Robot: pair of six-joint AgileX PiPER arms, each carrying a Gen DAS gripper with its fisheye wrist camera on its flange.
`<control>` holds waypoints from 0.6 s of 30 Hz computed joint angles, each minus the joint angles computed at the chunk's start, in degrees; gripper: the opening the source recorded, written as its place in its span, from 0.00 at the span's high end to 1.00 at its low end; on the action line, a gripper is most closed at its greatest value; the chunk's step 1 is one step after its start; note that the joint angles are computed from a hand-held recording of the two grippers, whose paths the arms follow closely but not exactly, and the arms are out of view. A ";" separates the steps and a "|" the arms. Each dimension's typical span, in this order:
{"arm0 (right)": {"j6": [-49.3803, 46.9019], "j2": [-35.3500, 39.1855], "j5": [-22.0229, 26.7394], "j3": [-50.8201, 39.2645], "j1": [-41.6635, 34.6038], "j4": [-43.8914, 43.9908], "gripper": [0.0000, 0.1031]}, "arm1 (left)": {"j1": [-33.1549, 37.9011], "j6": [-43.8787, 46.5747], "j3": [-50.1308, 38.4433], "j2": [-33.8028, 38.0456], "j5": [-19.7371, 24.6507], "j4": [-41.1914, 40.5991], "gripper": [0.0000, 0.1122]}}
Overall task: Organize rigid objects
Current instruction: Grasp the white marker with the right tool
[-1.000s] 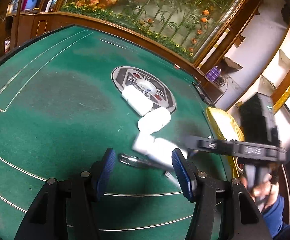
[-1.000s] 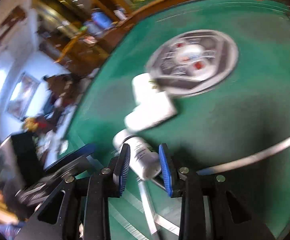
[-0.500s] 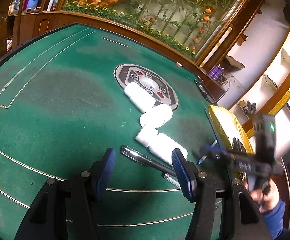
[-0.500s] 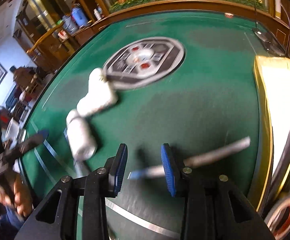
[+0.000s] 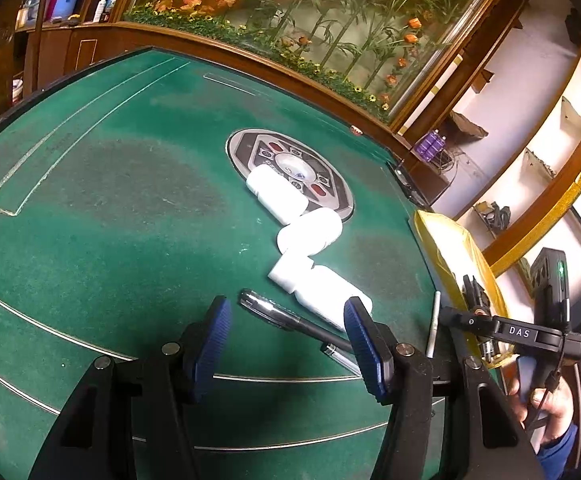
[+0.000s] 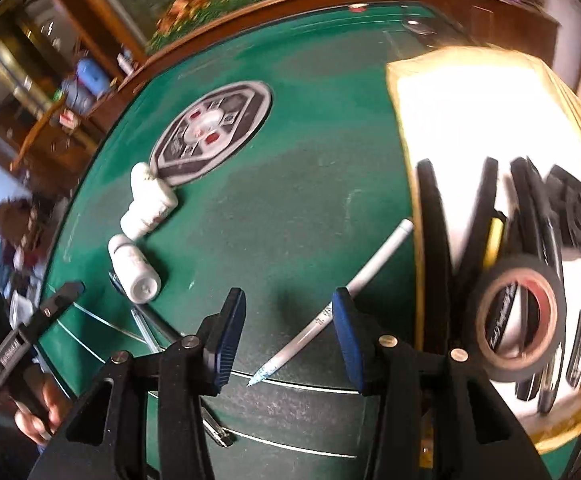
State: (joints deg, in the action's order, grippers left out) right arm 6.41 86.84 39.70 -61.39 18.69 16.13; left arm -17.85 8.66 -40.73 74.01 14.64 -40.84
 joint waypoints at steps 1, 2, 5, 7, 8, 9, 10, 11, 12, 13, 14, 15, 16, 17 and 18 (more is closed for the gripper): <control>-0.06 0.20 0.18 0.01 -0.37 0.38 0.56 | 0.21 1.70 0.07 -0.01 0.03 -1.66 0.45; 0.27 0.12 0.18 0.37 -0.53 0.59 0.56 | 0.43 4.04 0.06 0.09 0.21 -3.85 0.45; 3.47 0.87 0.31 -0.27 0.05 -2.56 0.56 | 0.38 6.51 0.03 0.01 0.52 -5.65 0.45; 6.27 1.84 0.67 -1.46 1.11 -5.67 0.56 | 0.32 7.50 0.32 -0.38 0.29 -6.39 0.45; 7.95 2.56 1.11 -2.35 2.06 -7.86 0.56 | 0.47 8.56 0.45 -0.50 0.41 -7.42 0.45; 9.55 3.07 1.62 -3.02 3.06 -10.36 0.56 | 0.73 10.07 0.56 -0.56 0.69 -8.96 0.45; 11.18 3.97 1.63 -3.73 4.15 -12.57 0.56 | 1.09 11.66 0.69 -0.64 1.03 -10.54 0.45; 12.27 4.84 1.72 -4.44 4.91 -14.00 0.56 | 1.30 12.32 0.82 -0.78 1.19 -11.24 0.45; 12.53 5.41 2.06 -5.08 5.21 -14.36 0.56 | 1.39 12.80 0.89 -0.83 1.25 -11.73 0.45; 13.29 5.46 2.10 -5.18 5.30 -14.71 0.56 | 1.51 13.15 0.89 -0.86 1.44 -12.07 0.45; 15.46 5.14 2.04 -5.07 5.80 -16.43 0.56 | 1.56 13.20 0.89 -0.89 1.53 -12.12 0.45; 18.09 4.15 1.95 -4.57 6.58 -19.29 0.56 | 1.63 13.52 0.94 -0.97 1.60 -12.47 0.45; 19.04 3.09 1.98 -4.35 7.04 -21.04 0.56 | 1.77 14.77 1.02 -1.00 1.72 -13.66 0.45; 18.49 3.01 2.47 -4.70 6.75 -20.63 0.56 | 1.89 15.91 1.03 -0.97 1.87 -14.71 0.45; 17.16 3.24 3.27 -5.20 5.77 -18.90 0.56 | 1.93 16.07 0.97 -0.97 1.95 -14.86 0.45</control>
